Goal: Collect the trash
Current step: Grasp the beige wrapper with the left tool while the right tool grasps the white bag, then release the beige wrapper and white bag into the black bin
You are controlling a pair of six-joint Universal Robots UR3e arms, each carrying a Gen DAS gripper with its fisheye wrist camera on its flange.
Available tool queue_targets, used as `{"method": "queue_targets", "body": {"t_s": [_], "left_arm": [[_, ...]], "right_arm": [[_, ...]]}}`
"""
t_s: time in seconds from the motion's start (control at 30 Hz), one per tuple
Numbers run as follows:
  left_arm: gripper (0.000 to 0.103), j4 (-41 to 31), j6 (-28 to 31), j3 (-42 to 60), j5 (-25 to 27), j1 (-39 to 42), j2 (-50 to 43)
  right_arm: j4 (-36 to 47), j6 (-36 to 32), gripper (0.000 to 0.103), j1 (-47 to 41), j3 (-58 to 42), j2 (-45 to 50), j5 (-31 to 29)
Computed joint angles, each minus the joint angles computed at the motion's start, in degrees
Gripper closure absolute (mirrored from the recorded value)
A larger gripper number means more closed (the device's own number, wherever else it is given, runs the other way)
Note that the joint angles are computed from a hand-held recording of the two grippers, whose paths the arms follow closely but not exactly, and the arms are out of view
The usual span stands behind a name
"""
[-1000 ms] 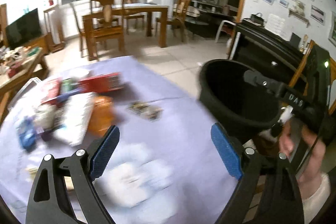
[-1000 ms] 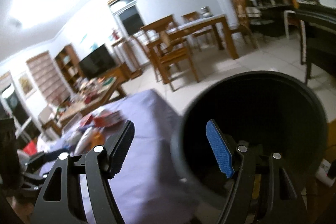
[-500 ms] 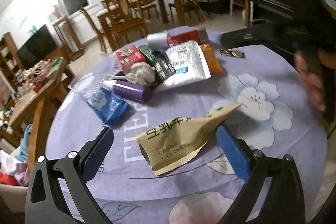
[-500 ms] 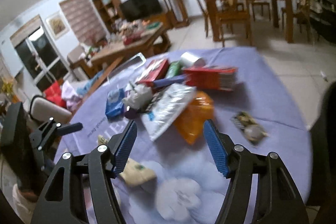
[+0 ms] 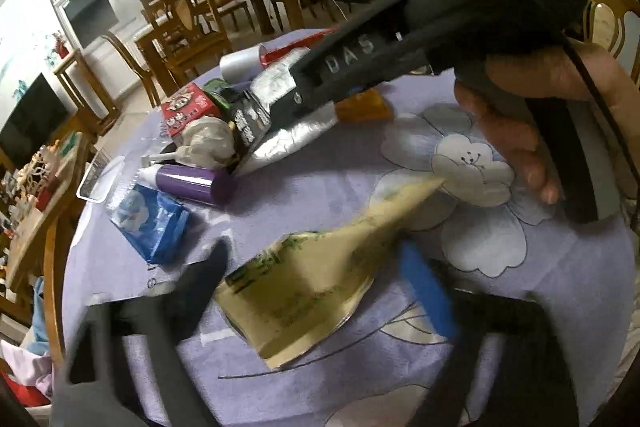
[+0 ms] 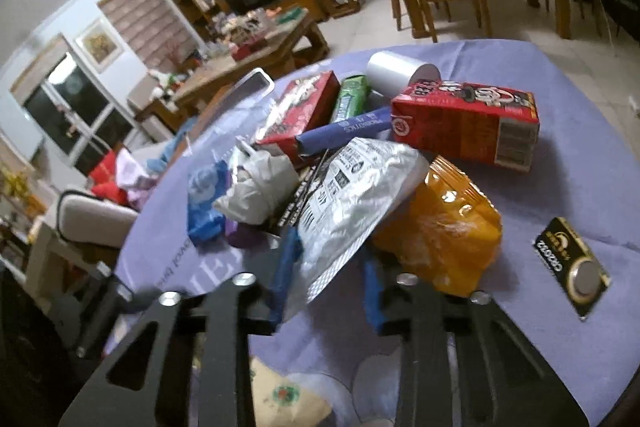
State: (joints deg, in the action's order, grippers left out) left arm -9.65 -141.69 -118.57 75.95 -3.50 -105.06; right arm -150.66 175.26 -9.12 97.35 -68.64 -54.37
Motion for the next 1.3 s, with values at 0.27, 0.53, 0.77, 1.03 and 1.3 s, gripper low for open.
{"method": "queue_targets", "body": {"t_s": [0.27,0.53,0.77,1.03,1.3], "left_arm": [[0.086,-0.97,-2.47,-0.78,0.23,-0.52,1.28],[0.086,-2.78,-9.11,-2.35,-7.73,4.72,4.67],[0.086,0.95,-15.46,-3.37,-7.79,2.25,5.89],[0.086,1.81,-27.81,4.26,-0.45,-6.63,3.66],[0.086,3.81,-36.54,17.21,6.91,-18.59,-5.83]], "right_arm": [[-9.62,2.37,0.092,-3.62,9.3,-6.94,2.64],[-10.3,-5.14,0.092,-13.64,22.96,-20.45,8.12],[-2.38,-14.7,0.092,-25.1,32.12,-31.45,14.8],[20.28,-32.27,0.092,-44.8,37.7,-47.43,25.01],[56.3,-61.96,0.092,-67.06,33.39,-55.25,30.26]]}}
